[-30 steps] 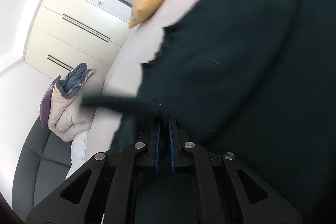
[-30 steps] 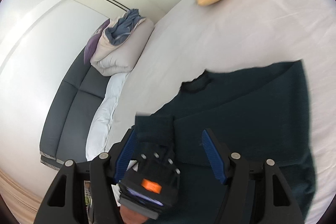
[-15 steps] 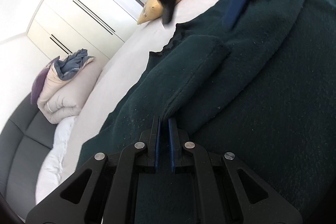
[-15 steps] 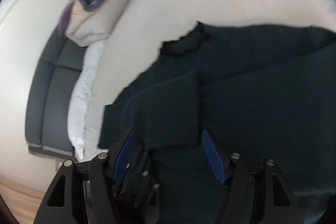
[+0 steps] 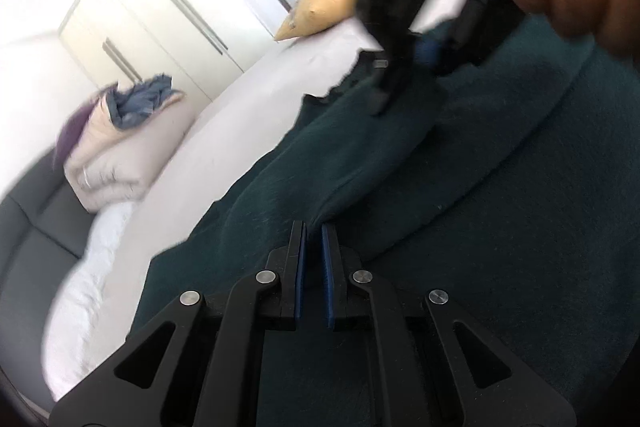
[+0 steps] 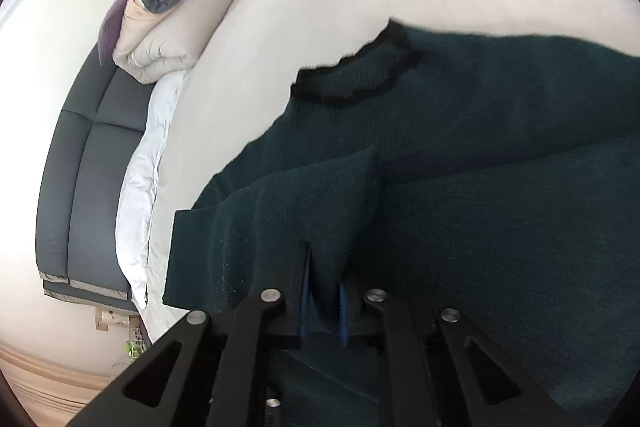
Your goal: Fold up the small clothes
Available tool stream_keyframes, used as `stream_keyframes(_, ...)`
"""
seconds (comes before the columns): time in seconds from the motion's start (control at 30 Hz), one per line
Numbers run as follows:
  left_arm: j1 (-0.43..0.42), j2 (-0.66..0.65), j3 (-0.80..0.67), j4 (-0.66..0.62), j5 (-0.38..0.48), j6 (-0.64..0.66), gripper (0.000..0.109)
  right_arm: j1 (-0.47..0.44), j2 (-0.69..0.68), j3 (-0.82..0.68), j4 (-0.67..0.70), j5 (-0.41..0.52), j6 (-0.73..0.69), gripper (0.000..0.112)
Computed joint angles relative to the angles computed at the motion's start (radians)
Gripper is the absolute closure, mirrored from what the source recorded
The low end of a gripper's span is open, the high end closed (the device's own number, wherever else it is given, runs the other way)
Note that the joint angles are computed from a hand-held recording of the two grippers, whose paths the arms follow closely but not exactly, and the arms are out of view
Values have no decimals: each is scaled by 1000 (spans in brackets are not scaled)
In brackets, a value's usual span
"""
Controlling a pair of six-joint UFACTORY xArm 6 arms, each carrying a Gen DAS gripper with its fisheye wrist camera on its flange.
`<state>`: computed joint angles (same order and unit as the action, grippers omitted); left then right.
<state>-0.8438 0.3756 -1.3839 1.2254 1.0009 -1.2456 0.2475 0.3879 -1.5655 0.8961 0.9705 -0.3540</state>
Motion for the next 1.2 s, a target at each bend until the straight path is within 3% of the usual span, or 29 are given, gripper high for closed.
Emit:
stream_keyframes(0.07, 17, -89, 73, -25, -63, -78, 101, -13, -35, 38, 11, -22, -20, 100)
stream_keyframes(0.2, 105, -340, 311, -30, -278, -339, 101, -48, -88, 89, 25, -43, -33, 100)
stream_keyframes(0.27, 183, -459, 418, -32, -379, -437, 101, -72, -115, 116, 34, -43, -50, 100)
stream_keyframes(0.37, 326, -595, 530, -81, -481, -475, 101, -99, -133, 139, 33, -44, -46, 100)
stream_keyframes(0.47, 459, -644, 575, -214, -585, -354, 101, -117, -139, 153, 29, -37, -44, 100)
stream_keyframes(0.57, 517, -618, 554, -374, -612, -154, 101, -114, -145, 164, 9, -44, -38, 100)
stream_keyframes(0.8, 527, -488, 508, -735, -722, 232, 101, -123, -153, 180, -19, -54, -28, 100)
stream_keyframes(0.93, 531, -431, 482, -956, -738, 431, 101, -138, -139, 175, -24, -33, -25, 100)
stream_keyframes(1.13, 535, -287, 361, -1041, -619, 550, 102, -138, -121, 176, -23, -36, -25, 99)
stream_keyframes(1.2, 535, -286, 375, -999, -638, 524, 102, -140, -124, 183, -11, -39, -33, 99)
